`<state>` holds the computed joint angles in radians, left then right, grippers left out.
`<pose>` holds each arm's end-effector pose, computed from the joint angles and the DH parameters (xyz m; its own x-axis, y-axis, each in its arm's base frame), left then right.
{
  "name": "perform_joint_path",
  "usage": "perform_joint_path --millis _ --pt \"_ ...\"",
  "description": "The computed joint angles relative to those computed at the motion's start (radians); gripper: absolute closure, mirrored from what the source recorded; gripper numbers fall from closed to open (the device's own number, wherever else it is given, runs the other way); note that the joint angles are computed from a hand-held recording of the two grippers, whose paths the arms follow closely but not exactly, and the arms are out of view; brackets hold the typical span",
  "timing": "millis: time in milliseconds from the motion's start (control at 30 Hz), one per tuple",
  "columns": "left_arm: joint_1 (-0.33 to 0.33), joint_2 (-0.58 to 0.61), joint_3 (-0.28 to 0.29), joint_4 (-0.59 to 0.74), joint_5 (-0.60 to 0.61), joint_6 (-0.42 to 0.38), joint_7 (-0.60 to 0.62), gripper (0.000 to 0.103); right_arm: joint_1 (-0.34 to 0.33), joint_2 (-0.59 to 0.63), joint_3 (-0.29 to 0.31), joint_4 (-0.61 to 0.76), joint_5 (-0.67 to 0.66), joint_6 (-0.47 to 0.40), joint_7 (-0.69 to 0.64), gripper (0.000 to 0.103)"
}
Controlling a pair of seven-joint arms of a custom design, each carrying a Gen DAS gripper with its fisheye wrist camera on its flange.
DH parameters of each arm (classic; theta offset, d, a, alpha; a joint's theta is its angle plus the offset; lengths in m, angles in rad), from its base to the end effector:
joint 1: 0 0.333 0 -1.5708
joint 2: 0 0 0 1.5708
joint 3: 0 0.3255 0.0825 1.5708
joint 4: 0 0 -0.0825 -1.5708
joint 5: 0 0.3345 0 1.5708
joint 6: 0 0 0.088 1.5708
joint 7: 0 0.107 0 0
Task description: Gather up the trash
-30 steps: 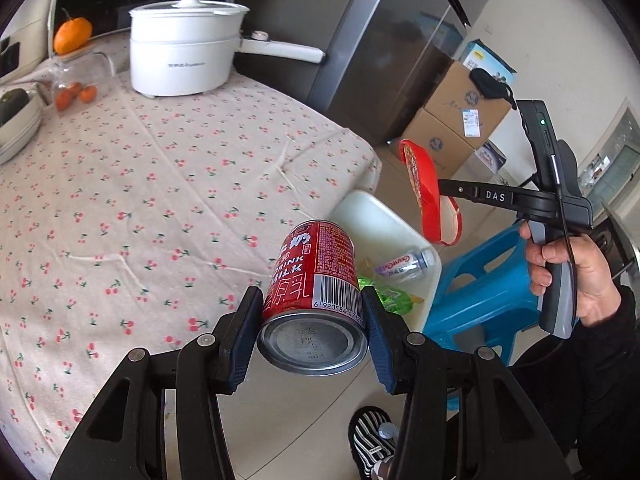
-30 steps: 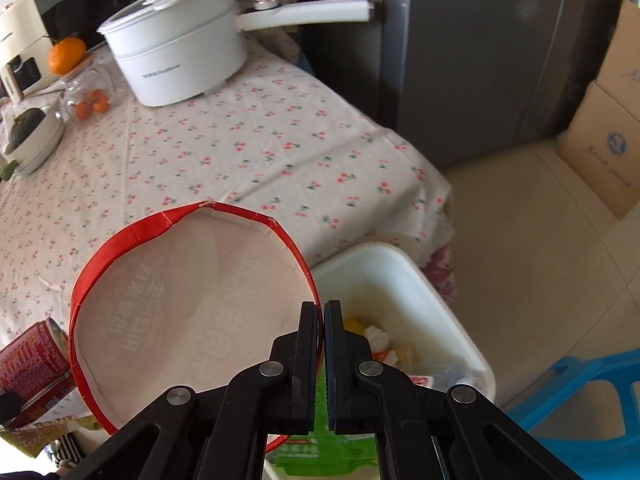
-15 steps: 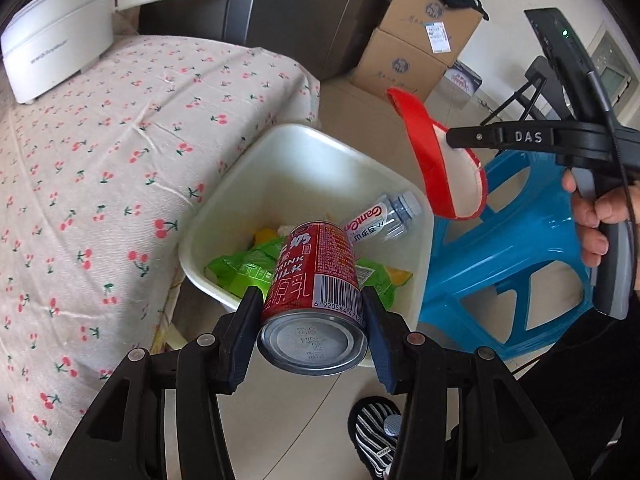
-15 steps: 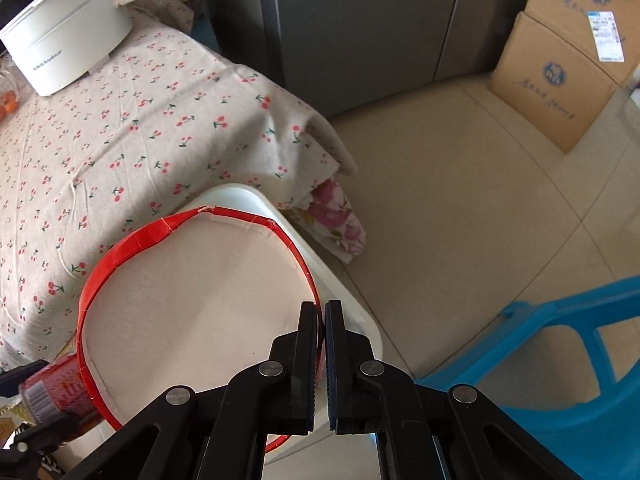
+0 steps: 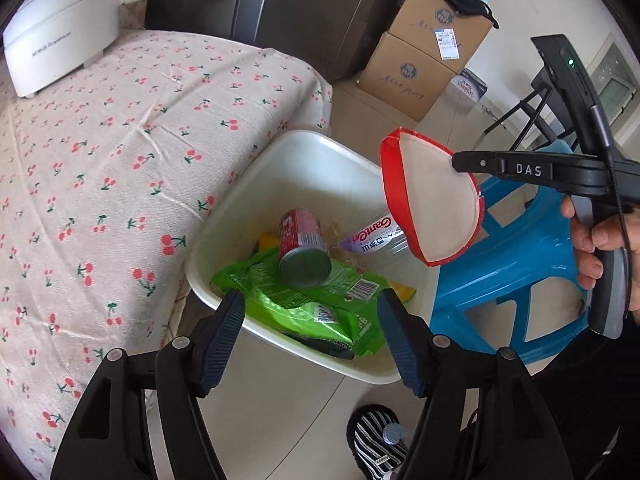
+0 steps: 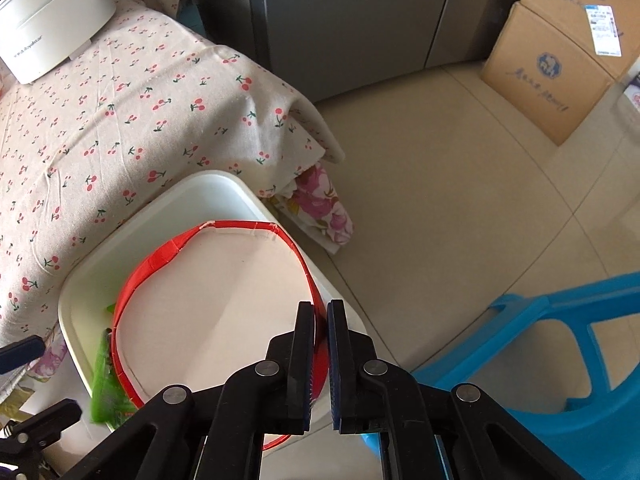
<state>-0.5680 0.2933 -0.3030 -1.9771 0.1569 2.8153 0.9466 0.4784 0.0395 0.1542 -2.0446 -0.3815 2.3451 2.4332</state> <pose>0.3999 -0.4623 0.4302 -0.3876 -0.8777 0.2818 -0.8608 0.2352 -0.4514 0.4396 0.3142 0.4831 -0.0067 -0.9990 0.0432 -0.9238 -0.0103 -0.3828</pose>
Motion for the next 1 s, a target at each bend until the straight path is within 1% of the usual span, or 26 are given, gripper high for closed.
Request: perform_joint_path --millis 133,300,333,367,400,467,533,600,667,733,767,800,833,900,1000 --pt "-0.005 -0.091 0.028 -0.078 0.044 -0.006 -0.071 0.026 0.014 0.041 0.004 0.044 -0.017 -0.035 -0.001 0.098" --pt "0.02 -0.204 0.025 -0.166 0.129 -0.033 -0.171 0.018 0.038 0.1 0.0 0.113 0.002 -0.067 -0.02 0.095" --pt "0.029 -0.225 0.02 -0.182 0.143 -0.04 -0.19 0.017 0.042 0.109 -0.001 0.124 0.011 -0.069 -0.022 0.091" --pt "0.038 -0.245 0.014 -0.198 0.153 -0.047 -0.209 0.016 0.045 0.115 -0.002 0.134 0.025 -0.07 -0.026 0.079" --pt "0.048 -0.265 0.007 -0.213 0.157 -0.054 -0.223 0.015 0.048 0.119 -0.003 0.141 0.036 -0.069 -0.024 0.062" --pt "0.067 -0.305 -0.006 -0.242 0.175 -0.068 -0.26 0.014 0.059 0.121 -0.006 0.151 0.033 -0.057 -0.01 0.049" --pt "0.085 -0.343 -0.023 -0.266 0.2 -0.095 -0.305 0.012 0.073 0.121 -0.006 0.163 0.014 -0.055 0.001 0.048" --pt "0.102 -0.381 -0.042 -0.288 0.23 -0.122 -0.355 0.011 0.085 0.12 -0.004 0.174 0.002 -0.054 0.009 0.043" --pt "0.116 -0.417 -0.06 -0.303 0.251 -0.155 -0.399 0.007 0.094 0.103 -0.002 0.168 -0.007 -0.041 0.024 0.041" --pt "0.127 -0.453 -0.076 -0.315 0.256 -0.196 -0.429 0.006 0.102 0.077 0.004 0.155 -0.022 -0.019 0.046 0.039" --pt "0.129 -0.471 -0.081 -0.319 0.246 -0.225 -0.436 0.006 0.106 0.058 0.009 0.144 -0.035 -0.003 0.06 0.035" --pt "0.133 -0.487 -0.089 -0.321 0.243 -0.256 -0.448 0.006 0.111 0.037 0.014 0.133 -0.057 0.01 0.08 0.03" --pt "0.14 -0.503 -0.099 -0.323 0.253 -0.279 -0.473 0.006 0.117 0.019 0.02 0.127 -0.085 0.014 0.104 0.027" --pt "0.15 -0.54 -0.118 -0.33 0.269 -0.324 -0.516 0.006 0.129 -0.015 0.038 0.117 -0.169 0.02 0.17 0.018" --pt "0.16 -0.6 -0.142 -0.352 0.294 -0.359 -0.569 0.006 0.145 -0.048 0.075 0.109 -0.289 0.002 0.27 0.011"
